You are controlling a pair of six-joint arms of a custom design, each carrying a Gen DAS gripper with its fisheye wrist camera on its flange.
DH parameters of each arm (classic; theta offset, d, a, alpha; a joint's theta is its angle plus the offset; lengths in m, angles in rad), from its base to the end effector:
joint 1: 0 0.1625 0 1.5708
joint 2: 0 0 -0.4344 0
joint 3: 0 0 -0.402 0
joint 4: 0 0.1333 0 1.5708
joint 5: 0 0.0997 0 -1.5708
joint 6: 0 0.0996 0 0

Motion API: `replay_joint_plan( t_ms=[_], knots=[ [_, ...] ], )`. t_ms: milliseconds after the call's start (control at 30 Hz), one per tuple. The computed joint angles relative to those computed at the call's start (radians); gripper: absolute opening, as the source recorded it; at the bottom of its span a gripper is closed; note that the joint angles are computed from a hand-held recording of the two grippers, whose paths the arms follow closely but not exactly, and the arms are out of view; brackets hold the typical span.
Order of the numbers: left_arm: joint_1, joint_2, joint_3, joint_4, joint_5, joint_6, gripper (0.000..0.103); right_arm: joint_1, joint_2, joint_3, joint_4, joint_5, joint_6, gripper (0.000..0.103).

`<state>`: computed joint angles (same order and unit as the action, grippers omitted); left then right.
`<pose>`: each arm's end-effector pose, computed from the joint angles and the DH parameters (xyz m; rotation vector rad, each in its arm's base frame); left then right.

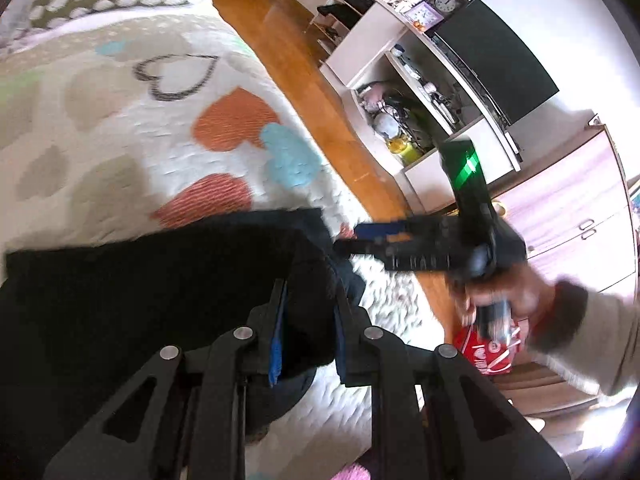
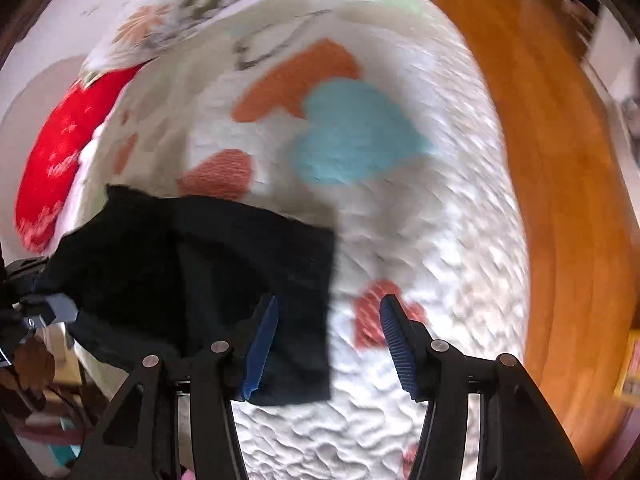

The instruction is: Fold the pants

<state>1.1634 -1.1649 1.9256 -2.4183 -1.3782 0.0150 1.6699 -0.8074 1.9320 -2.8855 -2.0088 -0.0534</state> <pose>-0.0862 -0.5842 0.1957 0.6092 2.9009 -0.1821 0.1489 -0.5769 0.0440 0.1483 -2.6924 0.2707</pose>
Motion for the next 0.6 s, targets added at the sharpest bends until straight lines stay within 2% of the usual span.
replay_joint_plan(
  t_ms=[67,133,233,300,333,400,500,600],
  knots=[
    [0.000,0.062,-0.046,-0.007,-0.020,-0.021,0.021,-0.010,-0.031,0.039,-0.041,0.004,0.055,0.056],
    [0.005,0.102,-0.088,0.021,-0.066,-0.038,0.045,-0.021,-0.064,0.070,-0.036,0.006,0.092,0.056],
    [-0.001,0.109,-0.099,0.001,-0.099,-0.043,0.058,-0.019,-0.095,0.096,-0.016,0.001,0.100,0.056],
    [0.000,0.085,-0.091,-0.005,-0.105,-0.039,0.066,-0.014,-0.116,0.114,-0.013,0.021,0.097,0.056],
    [0.001,0.067,-0.084,-0.004,-0.099,-0.040,0.067,-0.012,-0.121,0.120,-0.016,0.036,0.097,0.056],
    [0.004,0.024,-0.062,0.004,-0.060,-0.035,0.067,-0.006,-0.128,0.136,-0.028,0.061,0.088,0.060],
    [0.008,-0.050,-0.019,0.046,0.059,-0.039,0.067,0.018,-0.098,0.121,-0.024,0.069,0.081,0.063],
    [0.024,-0.138,0.044,0.074,0.186,-0.075,0.067,0.056,-0.054,0.093,-0.060,0.027,0.052,0.063]
  ],
)
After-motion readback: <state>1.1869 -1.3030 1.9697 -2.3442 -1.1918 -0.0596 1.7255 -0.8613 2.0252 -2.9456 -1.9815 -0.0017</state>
